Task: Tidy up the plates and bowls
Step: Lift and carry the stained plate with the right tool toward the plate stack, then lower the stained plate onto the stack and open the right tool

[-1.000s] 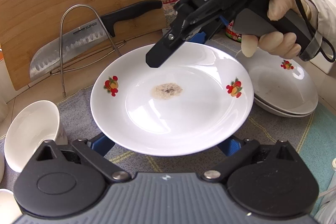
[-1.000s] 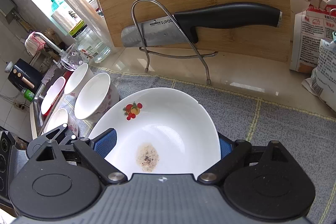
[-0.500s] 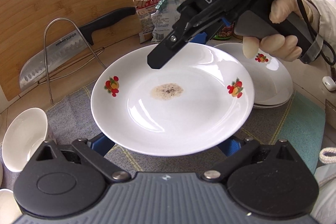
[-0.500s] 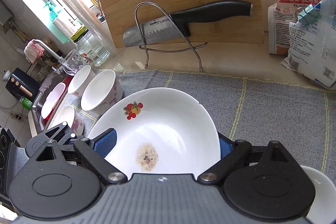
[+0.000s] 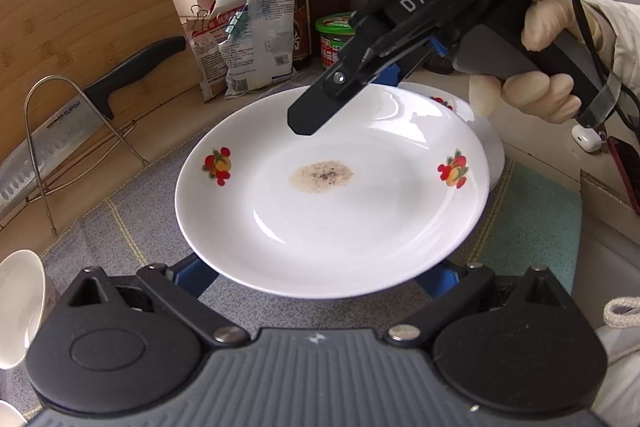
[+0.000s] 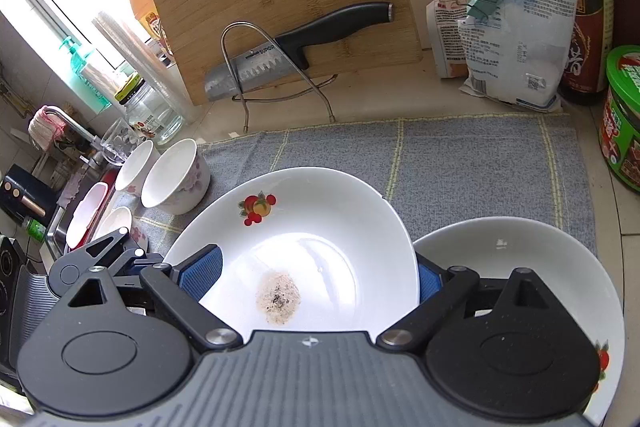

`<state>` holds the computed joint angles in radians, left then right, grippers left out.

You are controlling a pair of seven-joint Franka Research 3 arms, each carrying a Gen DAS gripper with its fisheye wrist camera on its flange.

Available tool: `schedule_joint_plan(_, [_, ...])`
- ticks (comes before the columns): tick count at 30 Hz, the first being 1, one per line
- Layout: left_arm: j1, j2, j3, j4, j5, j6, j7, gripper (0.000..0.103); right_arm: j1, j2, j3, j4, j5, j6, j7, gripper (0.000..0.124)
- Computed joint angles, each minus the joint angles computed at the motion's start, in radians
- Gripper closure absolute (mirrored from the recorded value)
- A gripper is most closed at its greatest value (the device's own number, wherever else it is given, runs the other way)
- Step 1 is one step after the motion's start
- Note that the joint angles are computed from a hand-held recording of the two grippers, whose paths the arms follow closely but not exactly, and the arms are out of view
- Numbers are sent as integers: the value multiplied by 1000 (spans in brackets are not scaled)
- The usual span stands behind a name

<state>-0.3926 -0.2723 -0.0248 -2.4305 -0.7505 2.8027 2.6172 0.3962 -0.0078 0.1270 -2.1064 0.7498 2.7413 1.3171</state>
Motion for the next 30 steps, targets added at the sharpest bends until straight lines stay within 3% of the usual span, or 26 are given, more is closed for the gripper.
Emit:
schedule_joint_plan(20, [-9,65,-63,65,-99,-62,189,2,-1,-192,-26,-271,-106,144,236,26])
schedule_joint_plan(30, [15,104,-97,97,-115,-78,221,2,-1,-211,-37,-316,-143,171,307,26])
